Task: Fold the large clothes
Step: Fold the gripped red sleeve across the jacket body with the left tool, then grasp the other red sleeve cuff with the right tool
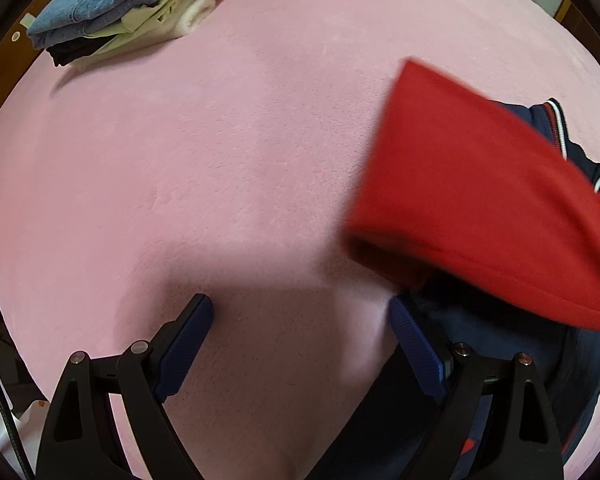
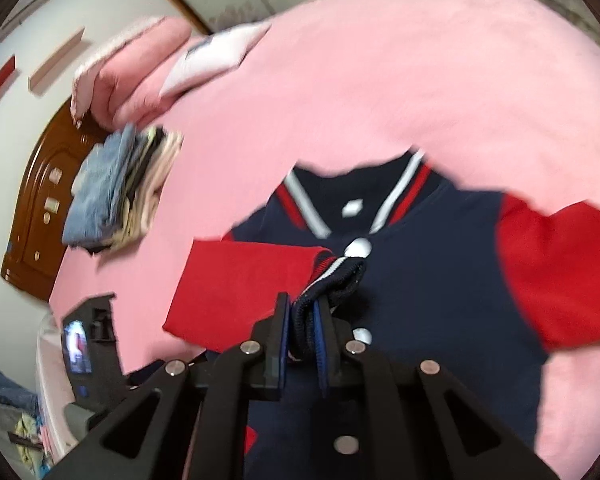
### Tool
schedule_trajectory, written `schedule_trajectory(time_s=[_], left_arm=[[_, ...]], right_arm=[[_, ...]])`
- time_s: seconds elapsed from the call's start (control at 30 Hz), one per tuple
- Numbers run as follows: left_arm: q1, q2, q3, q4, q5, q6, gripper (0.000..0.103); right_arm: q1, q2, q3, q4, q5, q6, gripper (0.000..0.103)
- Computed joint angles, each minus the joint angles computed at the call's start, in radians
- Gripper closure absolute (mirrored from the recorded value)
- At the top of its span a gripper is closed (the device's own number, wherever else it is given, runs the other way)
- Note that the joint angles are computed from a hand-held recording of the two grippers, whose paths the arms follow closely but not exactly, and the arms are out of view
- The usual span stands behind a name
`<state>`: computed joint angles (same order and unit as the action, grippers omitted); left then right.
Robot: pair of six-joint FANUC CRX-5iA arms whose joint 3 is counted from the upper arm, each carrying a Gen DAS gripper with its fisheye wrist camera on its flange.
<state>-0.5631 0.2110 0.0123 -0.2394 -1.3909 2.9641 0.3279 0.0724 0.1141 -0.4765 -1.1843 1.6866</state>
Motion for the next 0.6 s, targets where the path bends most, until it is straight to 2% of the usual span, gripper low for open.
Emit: schedule_trajectory(time_s=[0.27,0.43,0.6], left_arm=[[-0.022,-0.01,-0.013,-0.02,-0.009,0.011,0.014],[-0.038,-0.017,-0.025,-0.03,-0.014,0.02,0.014],[-0.054,-0.034,-0.044,-0.031,-0.023,0.031,0.014]], right_arm=[[-0.04,0.028,-0.015,0.159,-0.007,-0.057,0.092],[-0.055,0.013,-0.064,0.205,0.031,-0.068,0.092],[-0.029,-0.005,-0.11,0.297,0.093,-0.089,0.092]])
